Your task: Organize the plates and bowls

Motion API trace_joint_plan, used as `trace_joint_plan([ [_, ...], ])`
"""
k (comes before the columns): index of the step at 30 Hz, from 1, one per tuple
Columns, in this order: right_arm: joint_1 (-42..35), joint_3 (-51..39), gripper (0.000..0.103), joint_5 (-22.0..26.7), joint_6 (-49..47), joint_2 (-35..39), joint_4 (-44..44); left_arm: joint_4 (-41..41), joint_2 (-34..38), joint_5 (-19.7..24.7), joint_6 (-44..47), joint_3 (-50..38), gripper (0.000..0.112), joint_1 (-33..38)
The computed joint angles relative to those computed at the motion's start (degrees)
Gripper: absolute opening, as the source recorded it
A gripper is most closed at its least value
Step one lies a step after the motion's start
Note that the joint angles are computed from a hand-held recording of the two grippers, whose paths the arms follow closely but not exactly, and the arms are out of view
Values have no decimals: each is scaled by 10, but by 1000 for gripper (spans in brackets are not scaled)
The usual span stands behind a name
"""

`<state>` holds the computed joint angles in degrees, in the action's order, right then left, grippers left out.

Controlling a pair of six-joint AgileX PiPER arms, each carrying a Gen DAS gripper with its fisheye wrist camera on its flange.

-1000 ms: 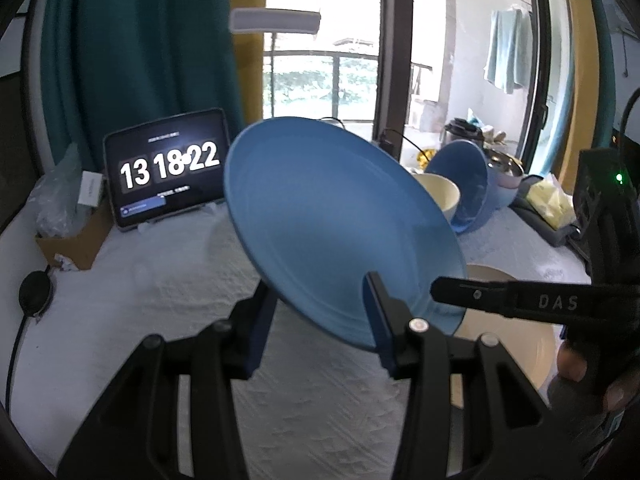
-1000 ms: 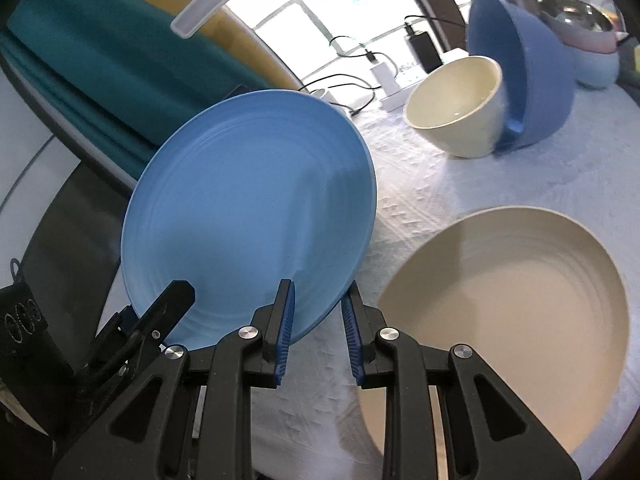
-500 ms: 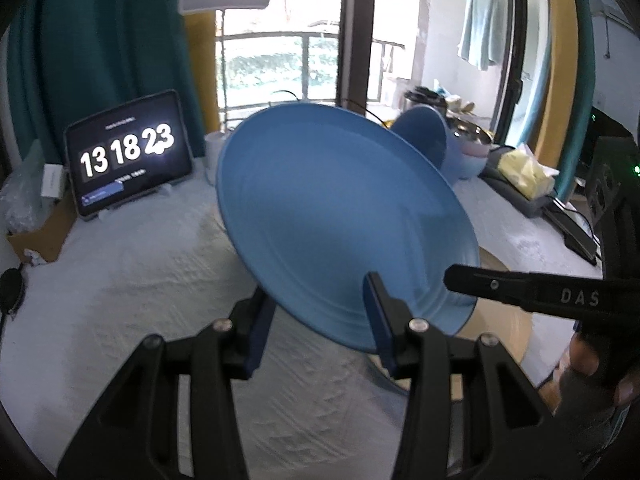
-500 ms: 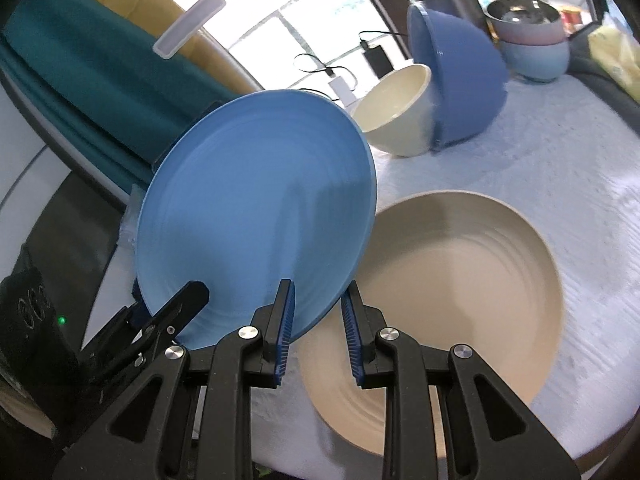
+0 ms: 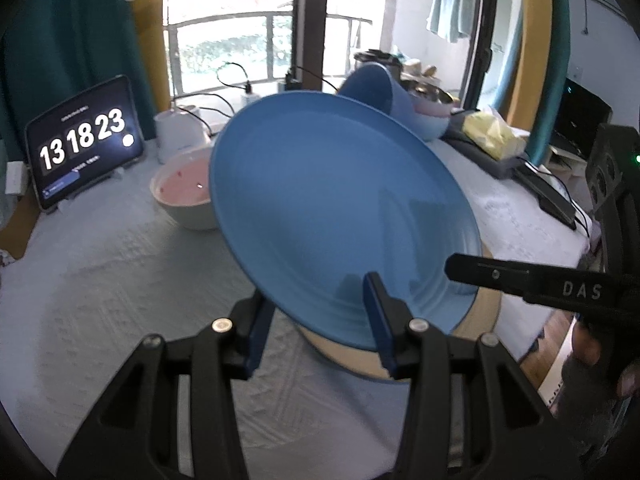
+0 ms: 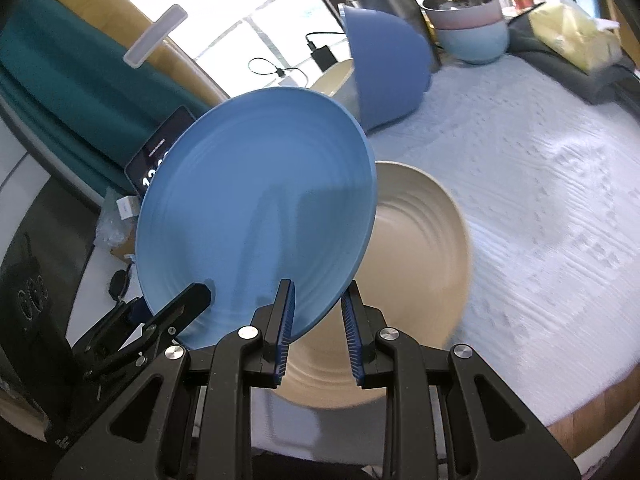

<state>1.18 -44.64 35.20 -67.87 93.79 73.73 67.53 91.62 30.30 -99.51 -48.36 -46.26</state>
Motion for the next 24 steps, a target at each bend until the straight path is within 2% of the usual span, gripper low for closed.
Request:
trace_joint_plan([
  [10,-45,24,26,5,-24,-4,-8,-29,31,-31,28,-15,45,-5],
  [24,-51,30,26,1,-14,-13,-25,-76,46,-64,69,-17,46,1],
])
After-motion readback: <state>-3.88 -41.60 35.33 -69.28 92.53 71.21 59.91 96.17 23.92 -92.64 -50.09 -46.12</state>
